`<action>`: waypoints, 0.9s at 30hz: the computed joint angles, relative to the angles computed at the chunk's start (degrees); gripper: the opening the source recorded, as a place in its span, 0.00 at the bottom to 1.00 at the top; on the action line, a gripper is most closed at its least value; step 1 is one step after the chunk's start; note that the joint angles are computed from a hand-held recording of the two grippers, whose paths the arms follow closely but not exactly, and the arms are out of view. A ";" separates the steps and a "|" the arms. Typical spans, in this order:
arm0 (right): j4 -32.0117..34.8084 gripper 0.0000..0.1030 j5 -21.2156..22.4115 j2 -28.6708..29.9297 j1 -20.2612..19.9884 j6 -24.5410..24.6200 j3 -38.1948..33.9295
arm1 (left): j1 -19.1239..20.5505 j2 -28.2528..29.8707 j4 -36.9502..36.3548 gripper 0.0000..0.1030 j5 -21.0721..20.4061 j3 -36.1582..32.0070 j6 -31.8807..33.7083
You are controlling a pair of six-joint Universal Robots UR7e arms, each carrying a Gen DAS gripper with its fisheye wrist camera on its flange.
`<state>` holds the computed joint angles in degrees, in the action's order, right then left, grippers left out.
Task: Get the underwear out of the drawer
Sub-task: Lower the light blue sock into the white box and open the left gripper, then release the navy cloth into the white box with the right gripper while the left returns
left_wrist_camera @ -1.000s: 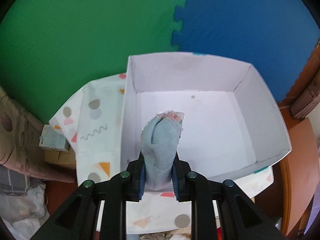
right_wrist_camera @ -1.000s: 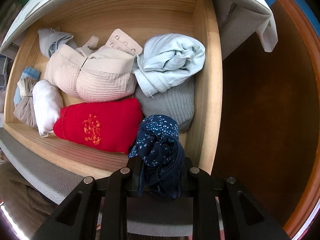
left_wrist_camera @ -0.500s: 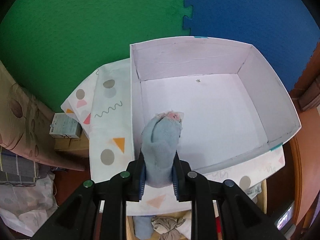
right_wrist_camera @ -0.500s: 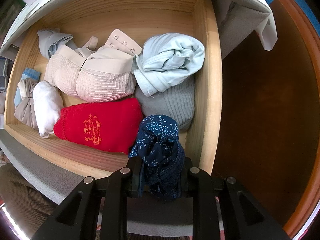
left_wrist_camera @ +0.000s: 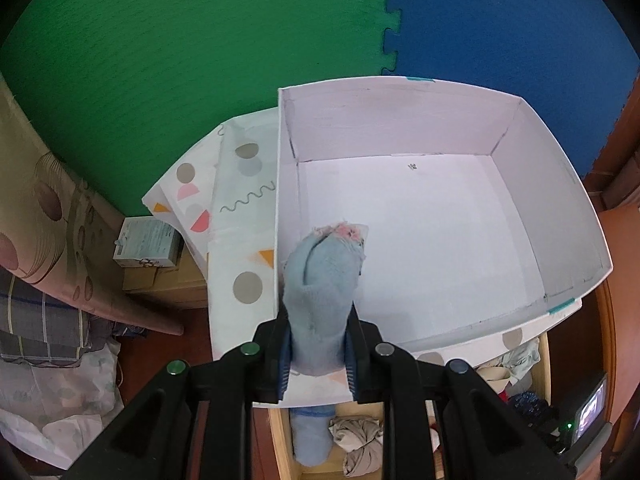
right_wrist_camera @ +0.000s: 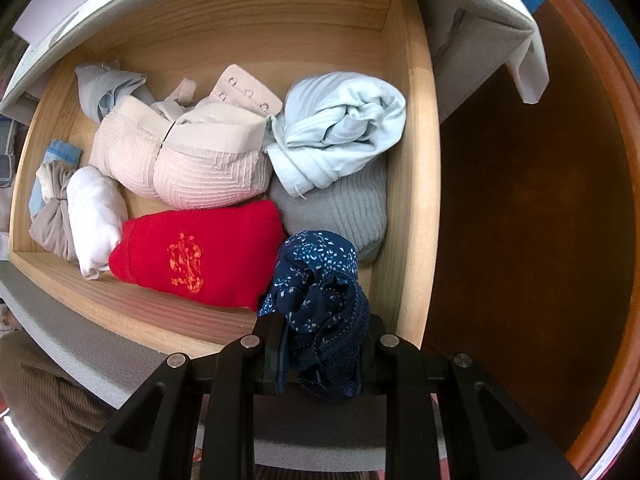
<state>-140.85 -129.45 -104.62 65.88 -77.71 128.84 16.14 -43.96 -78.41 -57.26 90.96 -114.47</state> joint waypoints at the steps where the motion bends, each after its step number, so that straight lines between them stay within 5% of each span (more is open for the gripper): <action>1: 0.68 0.20 1.05 -0.50 -0.11 0.04 -0.21 | -0.12 -0.05 0.15 0.21 -0.13 0.14 -0.21; 14: 7.90 0.20 5.61 -1.59 0.09 3.95 -4.20 | -1.08 0.53 0.73 0.25 -1.76 -0.44 -2.60; 21: 10.80 0.20 5.72 -2.47 0.96 4.68 -5.14 | -0.41 1.48 -1.51 0.52 -1.43 -1.50 -0.24; 27: 13.34 0.20 6.60 -3.73 2.72 6.35 -5.91 | -1.91 0.83 -1.71 0.53 0.27 -1.73 -1.97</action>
<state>-127.52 -122.85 -108.35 68.60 -71.36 122.93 14.23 -43.13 -80.12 -56.99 89.22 -116.44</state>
